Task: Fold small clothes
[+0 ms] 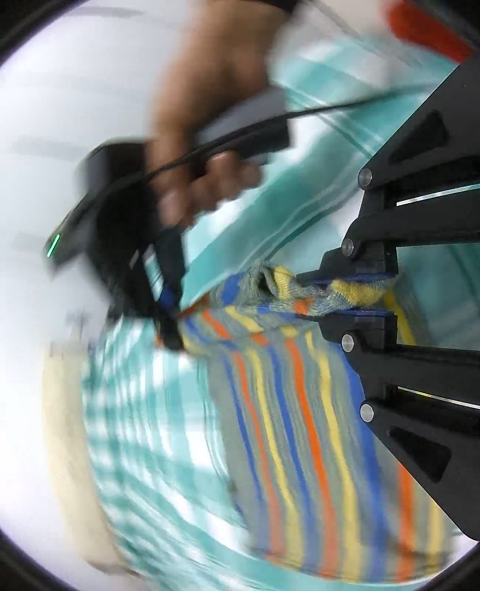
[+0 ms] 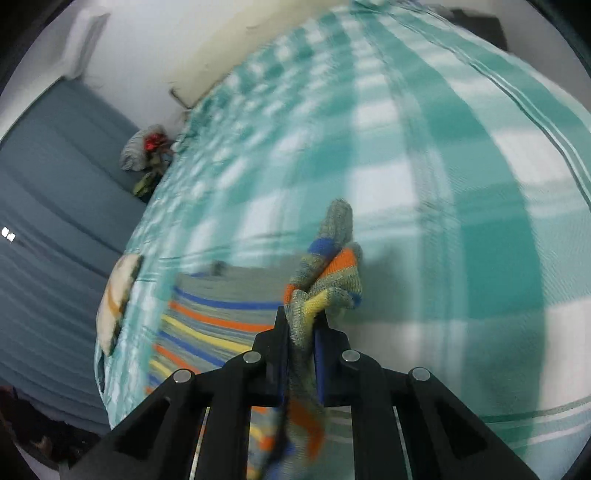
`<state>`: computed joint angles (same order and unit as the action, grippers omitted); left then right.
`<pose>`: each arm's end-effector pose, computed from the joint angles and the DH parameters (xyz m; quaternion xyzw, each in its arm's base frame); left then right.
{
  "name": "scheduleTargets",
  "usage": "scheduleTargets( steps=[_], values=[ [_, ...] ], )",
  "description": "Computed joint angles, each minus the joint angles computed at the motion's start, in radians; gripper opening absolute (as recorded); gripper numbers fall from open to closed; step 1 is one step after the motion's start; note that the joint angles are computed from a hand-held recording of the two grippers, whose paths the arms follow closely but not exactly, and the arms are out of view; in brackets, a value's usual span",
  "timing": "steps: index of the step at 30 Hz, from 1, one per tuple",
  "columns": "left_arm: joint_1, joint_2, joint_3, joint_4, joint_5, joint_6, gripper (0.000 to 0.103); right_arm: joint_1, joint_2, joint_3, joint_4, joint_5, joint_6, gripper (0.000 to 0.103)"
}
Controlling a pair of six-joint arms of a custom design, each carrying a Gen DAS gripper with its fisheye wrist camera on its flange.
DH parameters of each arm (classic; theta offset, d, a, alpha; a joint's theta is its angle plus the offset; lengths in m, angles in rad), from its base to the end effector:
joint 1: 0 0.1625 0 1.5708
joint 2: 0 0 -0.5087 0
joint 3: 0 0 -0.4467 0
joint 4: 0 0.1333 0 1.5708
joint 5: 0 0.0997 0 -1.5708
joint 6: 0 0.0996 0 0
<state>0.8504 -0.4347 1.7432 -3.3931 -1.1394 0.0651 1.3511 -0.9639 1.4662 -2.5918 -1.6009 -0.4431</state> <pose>-0.3359 -0.6479 -0.0845 0.3114 0.8936 -0.3016 0.1161 -0.0510 -0.8263 0.3283 0.1039 -0.9609 0.2377 0.0972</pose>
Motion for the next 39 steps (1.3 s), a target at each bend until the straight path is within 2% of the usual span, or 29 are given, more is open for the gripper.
scheduleTargets(
  steps=[5, 10, 13, 14, 15, 16, 17, 19, 21, 23, 25, 28, 30, 32, 33, 35, 37, 38, 39],
  values=[
    [0.092, -0.128, 0.119, -0.081, 0.004, -0.239, 0.009, 0.097, 0.071, -0.007, -0.005, 0.024, 0.006, 0.012],
    [0.152, -0.178, 0.188, -0.112, 0.053, -0.327, 0.009, 0.176, 0.202, -0.051, -0.006, -0.029, 0.014, 0.012],
    [0.175, -0.181, 0.199, -0.110, 0.066, -0.363, 0.011, 0.205, 0.282, -0.085, -0.023, -0.092, 0.002, 0.012],
    [0.194, -0.187, 0.196, -0.092, 0.073, -0.364, 0.014, 0.208, 0.296, -0.084, -0.034, -0.099, 0.002, 0.013],
    [0.198, -0.186, 0.188, -0.057, 0.085, -0.383, 0.024, 0.206, 0.308, -0.084, -0.043, -0.090, 0.001, 0.016],
    [0.205, -0.194, 0.190, -0.025, 0.090, -0.409, 0.038, 0.200, 0.317, -0.086, -0.037, -0.066, 0.004, 0.024],
    [0.215, -0.201, 0.195, -0.020, 0.071, -0.430, 0.042, 0.190, 0.321, -0.090, -0.014, -0.023, 0.027, 0.038],
    [0.216, -0.217, 0.219, -0.040, 0.075, -0.437, 0.055, 0.170, 0.304, -0.069, -0.017, 0.073, 0.072, 0.049],
    [0.206, -0.242, 0.257, -0.081, 0.094, -0.414, 0.056, 0.160, 0.258, -0.012, -0.099, 0.118, 0.056, 0.049],
    [0.196, -0.262, 0.284, -0.123, 0.090, -0.383, 0.056, 0.158, 0.203, 0.048, -0.178, 0.084, 0.004, 0.049],
    [0.189, -0.272, 0.271, -0.111, 0.070, -0.332, 0.056, 0.160, 0.143, 0.112, -0.230, -0.007, -0.102, 0.049],
    [0.180, -0.261, 0.216, -0.039, 0.063, -0.250, 0.055, 0.161, 0.072, 0.207, -0.283, -0.117, -0.253, 0.041],
    [0.177, -0.238, 0.163, 0.056, 0.093, -0.213, 0.055, 0.155, 0.035, 0.258, -0.279, -0.129, -0.300, 0.038],
    [0.194, -0.204, 0.089, 0.202, 0.153, -0.222, 0.016, 0.150, 0.009, 0.315, -0.278, -0.126, -0.355, 0.037],
    [0.198, -0.206, 0.086, 0.252, 0.166, -0.245, 0.007, 0.144, 0.002, 0.340, -0.278, -0.119, -0.373, 0.036],
    [0.211, -0.212, 0.100, 0.271, 0.184, -0.261, 0.006, 0.128, 0.010, 0.370, -0.255, -0.130, -0.376, 0.035],
    [0.209, -0.231, 0.130, 0.267, 0.205, -0.269, 0.006, 0.122, 0.048, 0.386, -0.273, -0.235, -0.387, 0.034],
    [0.209, -0.243, 0.142, 0.279, 0.233, -0.281, 0.007, 0.116, 0.062, 0.407, -0.319, -0.262, -0.413, 0.034],
    [0.214, -0.259, 0.159, 0.286, 0.239, -0.297, 0.007, 0.112, 0.061, 0.434, -0.386, -0.247, -0.445, 0.034]
  ],
)
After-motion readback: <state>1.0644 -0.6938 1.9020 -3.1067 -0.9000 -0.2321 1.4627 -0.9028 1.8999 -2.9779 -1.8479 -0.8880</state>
